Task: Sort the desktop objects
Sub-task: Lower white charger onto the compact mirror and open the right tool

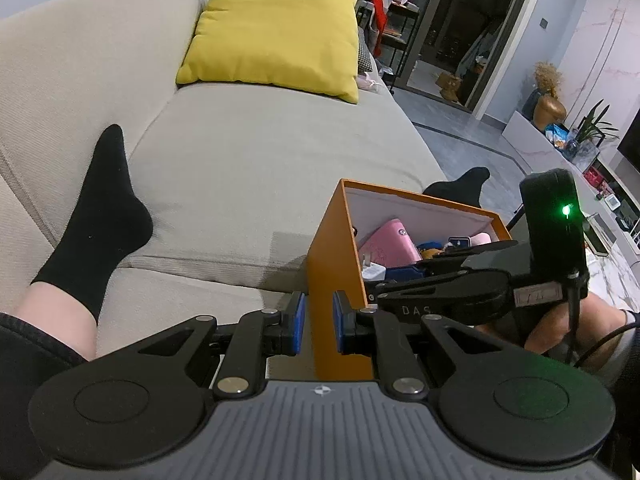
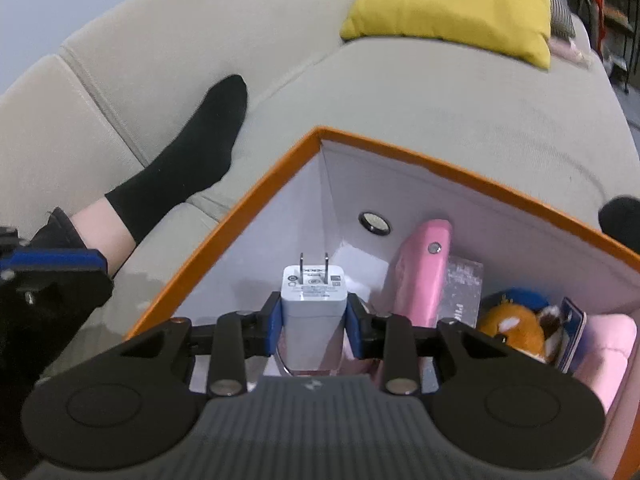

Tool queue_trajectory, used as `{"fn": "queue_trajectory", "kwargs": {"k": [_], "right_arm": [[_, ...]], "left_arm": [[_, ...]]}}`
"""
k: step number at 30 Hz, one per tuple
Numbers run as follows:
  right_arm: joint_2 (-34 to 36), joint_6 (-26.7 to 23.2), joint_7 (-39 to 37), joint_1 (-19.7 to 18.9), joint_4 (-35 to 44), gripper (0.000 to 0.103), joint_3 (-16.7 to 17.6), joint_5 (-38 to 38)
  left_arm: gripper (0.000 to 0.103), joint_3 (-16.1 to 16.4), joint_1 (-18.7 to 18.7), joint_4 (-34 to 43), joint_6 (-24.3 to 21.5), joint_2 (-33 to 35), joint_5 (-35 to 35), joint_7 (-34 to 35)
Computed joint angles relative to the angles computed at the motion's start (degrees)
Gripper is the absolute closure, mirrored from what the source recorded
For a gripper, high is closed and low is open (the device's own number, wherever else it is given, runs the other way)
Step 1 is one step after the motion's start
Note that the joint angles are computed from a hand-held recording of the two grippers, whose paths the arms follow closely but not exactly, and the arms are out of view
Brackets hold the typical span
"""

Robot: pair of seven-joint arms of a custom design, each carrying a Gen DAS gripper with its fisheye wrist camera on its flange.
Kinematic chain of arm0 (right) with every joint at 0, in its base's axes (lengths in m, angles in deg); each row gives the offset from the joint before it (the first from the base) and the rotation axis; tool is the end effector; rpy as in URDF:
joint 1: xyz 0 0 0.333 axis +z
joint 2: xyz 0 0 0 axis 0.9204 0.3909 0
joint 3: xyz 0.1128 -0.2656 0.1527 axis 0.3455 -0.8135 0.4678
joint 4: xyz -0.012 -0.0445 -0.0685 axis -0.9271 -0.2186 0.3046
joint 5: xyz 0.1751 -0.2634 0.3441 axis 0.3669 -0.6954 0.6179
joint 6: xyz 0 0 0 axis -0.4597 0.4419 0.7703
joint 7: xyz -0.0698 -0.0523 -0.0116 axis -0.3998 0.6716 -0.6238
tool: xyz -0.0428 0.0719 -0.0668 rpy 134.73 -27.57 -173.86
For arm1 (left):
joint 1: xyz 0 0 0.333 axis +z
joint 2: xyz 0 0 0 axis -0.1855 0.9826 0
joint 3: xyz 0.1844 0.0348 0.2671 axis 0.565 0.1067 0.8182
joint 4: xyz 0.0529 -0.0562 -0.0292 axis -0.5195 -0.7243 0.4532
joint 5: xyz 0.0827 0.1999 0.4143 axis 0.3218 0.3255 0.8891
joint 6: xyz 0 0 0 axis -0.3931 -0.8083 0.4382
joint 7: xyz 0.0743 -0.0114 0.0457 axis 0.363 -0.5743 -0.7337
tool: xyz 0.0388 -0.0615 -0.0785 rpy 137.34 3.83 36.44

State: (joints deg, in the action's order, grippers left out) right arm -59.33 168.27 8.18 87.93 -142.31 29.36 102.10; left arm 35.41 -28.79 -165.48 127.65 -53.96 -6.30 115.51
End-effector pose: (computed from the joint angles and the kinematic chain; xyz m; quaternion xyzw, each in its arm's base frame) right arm 0.5492 0.2604 0.3454 -0.7795 0.5245 -0.0877 0.3310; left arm 0.4309 -0.3039 0.4318 -0.6074 0.7021 -0.3460 0.1356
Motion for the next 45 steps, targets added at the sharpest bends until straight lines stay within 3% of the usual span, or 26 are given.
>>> {"fn": "queue_trajectory", "kwargs": {"k": [4, 11, 13, 16, 18, 19, 21, 28, 34, 37, 45], "right_arm": [[-0.95, -2.32, 3.03, 0.21, -0.77, 0.066, -0.63, -5.36], [-1.95, -1.91, 10.06, 1.09, -2.40, 0.064, -1.36, -15.86], [-2.47, -1.88, 12.70, 1.10, -2.79, 0.056, -1.60, -18.54], [-4.91, -1.61, 13.26, 1.44, -4.38, 0.053, -1.89, -19.31], [-7.18, -3.94, 11.81, 2.18, -5.29, 0.060, -2.65, -17.42], [-8.14, -6.07, 11.68, 2.50, -5.54, 0.075, -3.10, -16.86], [-9.06, -9.39, 15.23, 2.43, -5.85, 0.085, -3.07, -19.60], [-3.68, -14.06, 32.55, 1.96, -1.82, 0.093, -1.67, -33.27], [1.30, -14.48, 38.26, 1.74, 1.70, 0.098, -1.99, -37.97], [2.26, -14.65, 36.65, 0.90, 2.45, 0.103, -1.73, -35.64], [3.45, -16.90, 33.42, -0.22, 4.29, 0.103, -1.22, -30.76]], "left_arm": [[0.087, -0.64, 0.69, -0.12, -0.32, -0.34, 0.58, -1.10], [0.087, 0.07, -0.38, -0.84, -0.65, -1.08, -0.07, -1.04], [0.087, 0.07, -0.37, -1.36, -0.59, -1.76, -0.11, -1.06], [0.087, -0.31, 0.02, -2.41, -0.25, -3.08, -0.04, -1.90], [0.087, -0.22, 0.09, -3.08, 0.13, -3.78, -0.24, -2.34], [0.087, -0.13, 0.05, -3.34, 0.30, -3.99, -0.39, -2.51], [0.087, 0.23, -0.29, -3.54, 0.70, -3.97, -0.81, -2.52], [0.087, 2.10, -2.63, -4.78, 1.90, -4.74, -3.54, -1.07], [0.087, 1.58, -1.43, -6.66, 1.82, -6.77, -3.90, -2.22], [0.087, 2.07, -1.53, -6.98, 2.14, -6.61, -4.25, -2.26], [0.087, 3.45, -2.72, -6.76, 2.44, -5.31, -5.50, -0.95]]}}
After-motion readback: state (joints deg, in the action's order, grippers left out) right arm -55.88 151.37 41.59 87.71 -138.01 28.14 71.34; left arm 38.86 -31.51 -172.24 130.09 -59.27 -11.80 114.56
